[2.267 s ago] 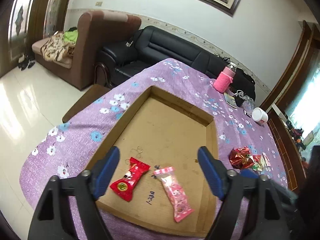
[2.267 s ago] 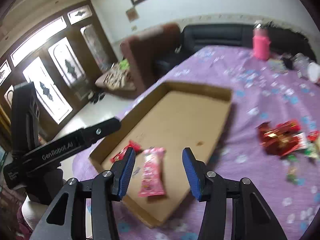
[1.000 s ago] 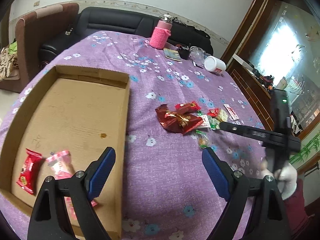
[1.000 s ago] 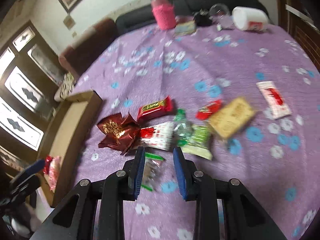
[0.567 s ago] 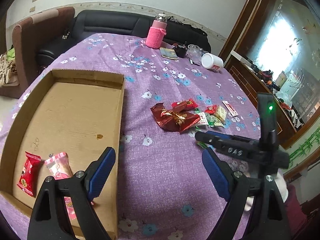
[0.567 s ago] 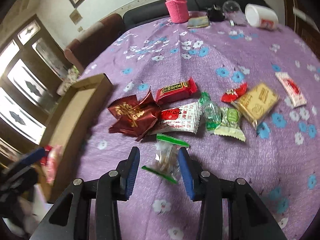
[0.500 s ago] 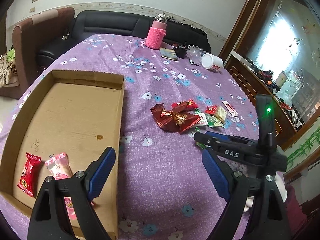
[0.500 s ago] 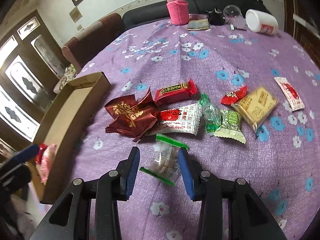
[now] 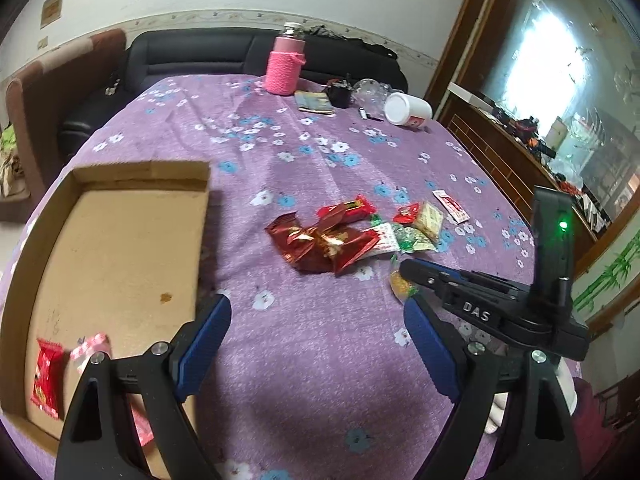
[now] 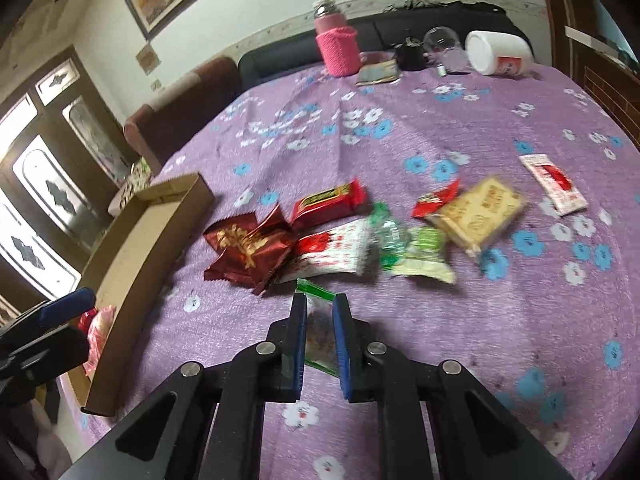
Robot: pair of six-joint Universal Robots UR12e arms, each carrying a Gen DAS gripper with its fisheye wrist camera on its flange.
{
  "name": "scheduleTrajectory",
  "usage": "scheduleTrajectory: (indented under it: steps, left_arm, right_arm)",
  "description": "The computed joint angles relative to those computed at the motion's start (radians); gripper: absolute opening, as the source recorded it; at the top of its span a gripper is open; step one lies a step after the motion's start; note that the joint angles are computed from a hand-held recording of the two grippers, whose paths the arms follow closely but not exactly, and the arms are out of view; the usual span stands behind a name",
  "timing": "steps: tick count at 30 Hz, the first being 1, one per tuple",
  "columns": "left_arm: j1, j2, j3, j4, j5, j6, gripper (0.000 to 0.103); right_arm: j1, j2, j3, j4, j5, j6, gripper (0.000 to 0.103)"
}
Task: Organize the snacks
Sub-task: 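Grasp the clear packet with the right tool while the left tool grasps a red candy bar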
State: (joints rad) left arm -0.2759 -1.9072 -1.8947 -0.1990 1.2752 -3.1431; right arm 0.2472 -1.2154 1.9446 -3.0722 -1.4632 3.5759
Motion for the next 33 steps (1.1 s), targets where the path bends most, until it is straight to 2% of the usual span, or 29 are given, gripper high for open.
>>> scheduleTrajectory:
  steps: [6, 13, 16, 18, 21, 24, 28, 30, 32, 33]
  left_arm:
    - [-0.033, -0.047, 0.072, -0.029, 0.016, 0.047, 0.088]
    - [-0.046, -0.118, 0.185, -0.105, -0.056, 0.099, 0.081]
    - [-0.045, -0.154, 0.253, -0.165, -0.077, 0.088, 0.08]
    - [-0.046, -0.188, 0.32, -0.243, -0.11, 0.125, 0.08]
    - [-0.059, -0.232, 0.399, -0.339, -0.087, 0.199, 0.08]
    - [-0.066, -0.261, 0.447, -0.424, -0.078, 0.279, 0.08]
    - [-0.076, -0.291, 0.484, -0.507, -0.035, 0.395, 0.067]
    - [-0.079, -0.3, 0.492, -0.533, -0.015, 0.429, 0.063]
    - [-0.08, -0.308, 0.5, -0.562, -0.008, 0.454, 0.053]
    - [-0.079, -0.304, 0.49, -0.539, -0.013, 0.464, 0.052]
  right_arm:
    - [-0.024, -0.01, 0.041, -0.067, 0.012, 0.053, 0.013]
    - [-0.054, -0.01, 0.065, -0.111, 0.057, 0.107, 0.013]
    - [-0.064, -0.006, 0.068, -0.119, 0.094, 0.118, 0.013]
    - [-0.074, -0.004, 0.071, -0.126, 0.131, 0.134, 0.013]
    - [-0.097, -0.003, 0.088, -0.17, 0.185, 0.191, 0.013]
    - [-0.11, -0.004, 0.099, -0.189, 0.201, 0.23, 0.013]
    - [-0.112, -0.004, 0.098, -0.183, 0.201, 0.237, 0.013]
    - [-0.111, -0.004, 0.096, -0.177, 0.198, 0.234, 0.013]
    - [-0.113, -0.003, 0.094, -0.172, 0.2, 0.232, 0.014]
    - [-0.114, -0.003, 0.094, -0.172, 0.203, 0.232, 0.013]
